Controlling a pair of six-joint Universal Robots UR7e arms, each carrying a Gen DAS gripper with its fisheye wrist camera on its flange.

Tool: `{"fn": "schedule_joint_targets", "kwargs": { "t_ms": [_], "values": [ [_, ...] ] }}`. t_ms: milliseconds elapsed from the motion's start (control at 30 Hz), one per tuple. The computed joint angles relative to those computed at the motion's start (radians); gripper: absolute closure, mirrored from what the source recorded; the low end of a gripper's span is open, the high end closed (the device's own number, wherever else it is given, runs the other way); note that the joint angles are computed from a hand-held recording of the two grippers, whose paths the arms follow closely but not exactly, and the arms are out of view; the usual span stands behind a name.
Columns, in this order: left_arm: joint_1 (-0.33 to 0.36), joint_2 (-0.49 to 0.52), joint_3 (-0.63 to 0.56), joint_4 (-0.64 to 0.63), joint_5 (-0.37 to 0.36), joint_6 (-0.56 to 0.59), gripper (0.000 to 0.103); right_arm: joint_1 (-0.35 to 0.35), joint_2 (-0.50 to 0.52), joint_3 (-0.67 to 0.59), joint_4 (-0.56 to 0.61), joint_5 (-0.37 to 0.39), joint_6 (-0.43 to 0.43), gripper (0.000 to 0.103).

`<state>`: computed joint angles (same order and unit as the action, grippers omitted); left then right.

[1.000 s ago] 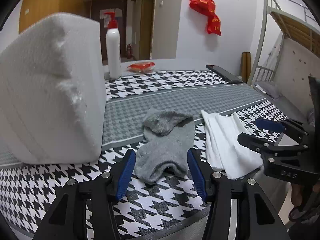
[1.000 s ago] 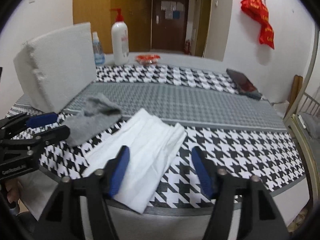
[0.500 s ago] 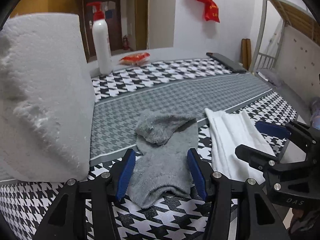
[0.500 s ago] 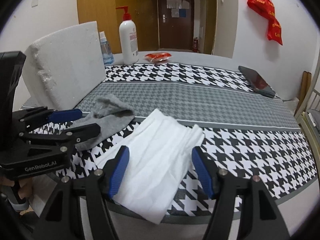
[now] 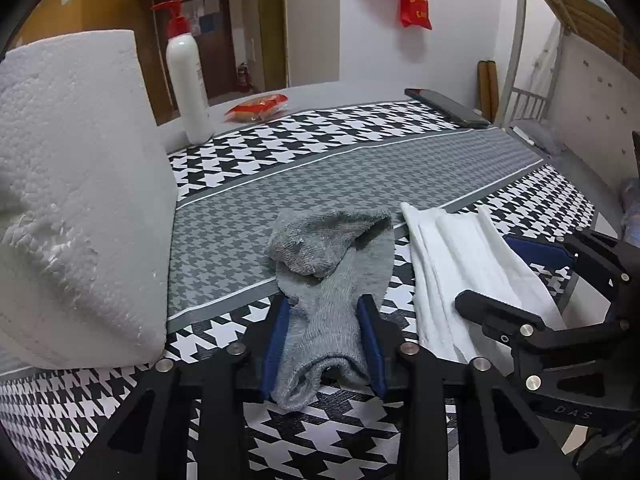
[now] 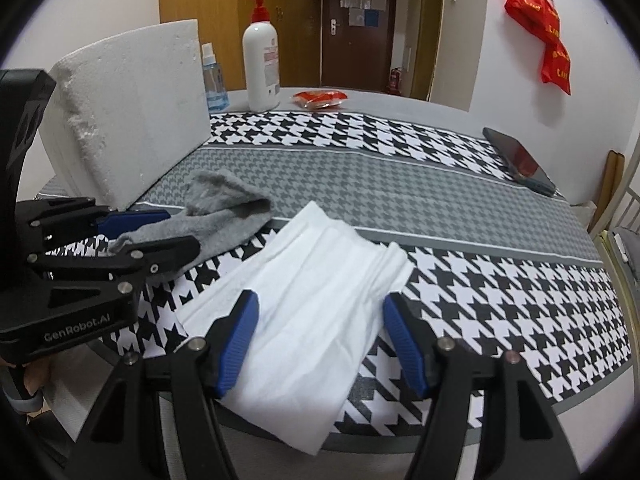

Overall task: Organize soft objects
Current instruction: 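Lift the grey sock with the left gripper while the right lifts the white cloth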

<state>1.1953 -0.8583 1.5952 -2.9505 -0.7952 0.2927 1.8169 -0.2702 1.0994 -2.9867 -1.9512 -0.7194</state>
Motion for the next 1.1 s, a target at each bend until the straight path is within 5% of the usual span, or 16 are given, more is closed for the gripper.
{"fn": "schedule_joint_targets", "kwargs": {
  "t_ms": [133,200,300,1100],
  "values": [
    [0.001,0.002,-0.001,-0.01,0.0,0.004,0.086,0.001,-0.009,0.012,0.01,0.015,-0.013,0.052],
    [0.003,0.0,-0.002,-0.01,-0.011,0.002,0.088,0.0,-0.011,0.013,0.01,0.02,-0.008,0.077],
    [0.007,-0.006,0.004,-0.017,-0.035,0.0,0.089,-0.012,-0.019,0.007,0.026,0.039,0.044,0.092],
    [-0.034,-0.044,0.078,-0.168,-0.038,0.076,0.089,-0.006,-0.084,0.091,-0.083,0.088,0.066,0.092]
  ]
}}
